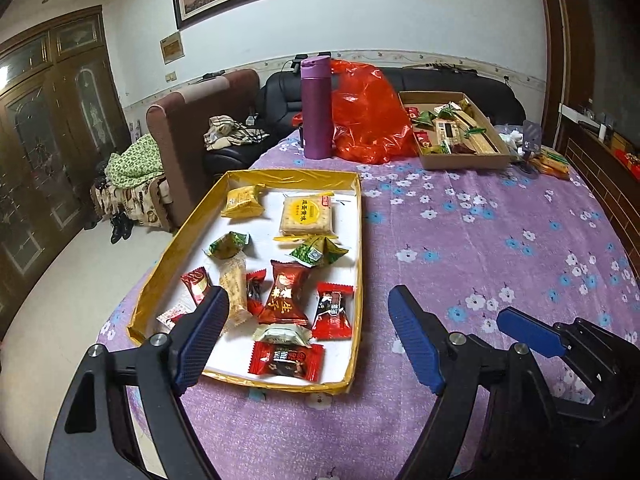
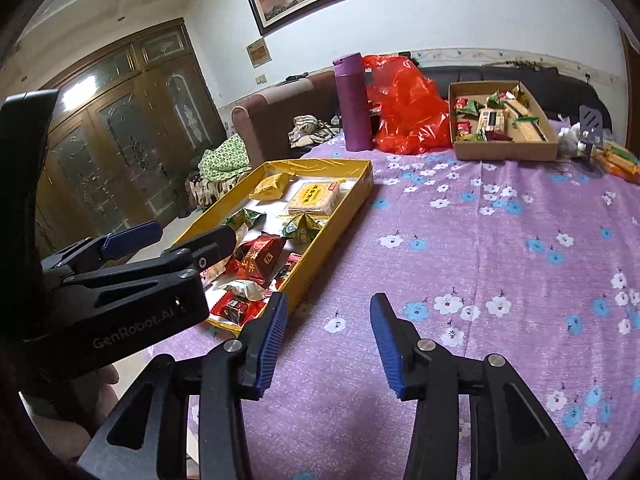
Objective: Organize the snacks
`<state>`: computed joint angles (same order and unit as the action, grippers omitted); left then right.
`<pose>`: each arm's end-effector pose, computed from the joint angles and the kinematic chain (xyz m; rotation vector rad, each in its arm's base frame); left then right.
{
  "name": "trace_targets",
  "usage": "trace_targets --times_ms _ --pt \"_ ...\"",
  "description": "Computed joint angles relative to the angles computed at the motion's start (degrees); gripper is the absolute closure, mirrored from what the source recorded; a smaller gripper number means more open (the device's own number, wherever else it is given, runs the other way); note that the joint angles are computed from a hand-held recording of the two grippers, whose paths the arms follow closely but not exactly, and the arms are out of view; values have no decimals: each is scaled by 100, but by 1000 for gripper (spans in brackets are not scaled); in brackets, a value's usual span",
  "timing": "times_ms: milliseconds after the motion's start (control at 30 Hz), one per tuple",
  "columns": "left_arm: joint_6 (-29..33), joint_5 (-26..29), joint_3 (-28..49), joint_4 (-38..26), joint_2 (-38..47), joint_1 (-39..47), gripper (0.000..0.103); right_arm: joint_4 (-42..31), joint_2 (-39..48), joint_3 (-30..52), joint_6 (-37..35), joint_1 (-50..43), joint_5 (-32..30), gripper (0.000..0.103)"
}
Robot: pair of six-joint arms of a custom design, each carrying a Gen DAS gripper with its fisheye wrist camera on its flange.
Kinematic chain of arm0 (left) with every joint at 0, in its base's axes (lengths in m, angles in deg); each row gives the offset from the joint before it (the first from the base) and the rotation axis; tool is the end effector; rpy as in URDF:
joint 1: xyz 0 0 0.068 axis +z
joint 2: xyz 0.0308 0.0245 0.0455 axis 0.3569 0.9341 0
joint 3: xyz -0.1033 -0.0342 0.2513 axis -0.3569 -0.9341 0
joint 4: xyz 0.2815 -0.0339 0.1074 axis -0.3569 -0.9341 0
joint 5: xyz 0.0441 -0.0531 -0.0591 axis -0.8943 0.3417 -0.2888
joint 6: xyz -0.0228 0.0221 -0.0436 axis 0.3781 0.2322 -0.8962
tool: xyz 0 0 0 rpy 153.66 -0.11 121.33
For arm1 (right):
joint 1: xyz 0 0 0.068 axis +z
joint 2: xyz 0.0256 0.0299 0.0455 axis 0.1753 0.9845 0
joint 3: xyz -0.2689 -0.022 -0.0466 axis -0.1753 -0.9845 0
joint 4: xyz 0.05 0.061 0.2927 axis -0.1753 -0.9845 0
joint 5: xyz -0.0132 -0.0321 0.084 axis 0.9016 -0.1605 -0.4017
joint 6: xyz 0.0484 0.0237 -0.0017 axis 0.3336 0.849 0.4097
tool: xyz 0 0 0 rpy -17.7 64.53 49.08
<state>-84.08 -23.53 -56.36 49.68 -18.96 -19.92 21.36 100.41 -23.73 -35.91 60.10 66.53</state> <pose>0.1605 -0.1060 0.1551 -0.2837 2.2471 0.2873 0.2135 0.2515 0.1173 -0.5643 2.2047 0.6056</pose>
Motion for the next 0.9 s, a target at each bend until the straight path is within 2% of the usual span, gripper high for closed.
trace_targets --times_ms 900 --pt "389 674 -351 479 -198 422 20 -190 404 370 -9 280 305 58"
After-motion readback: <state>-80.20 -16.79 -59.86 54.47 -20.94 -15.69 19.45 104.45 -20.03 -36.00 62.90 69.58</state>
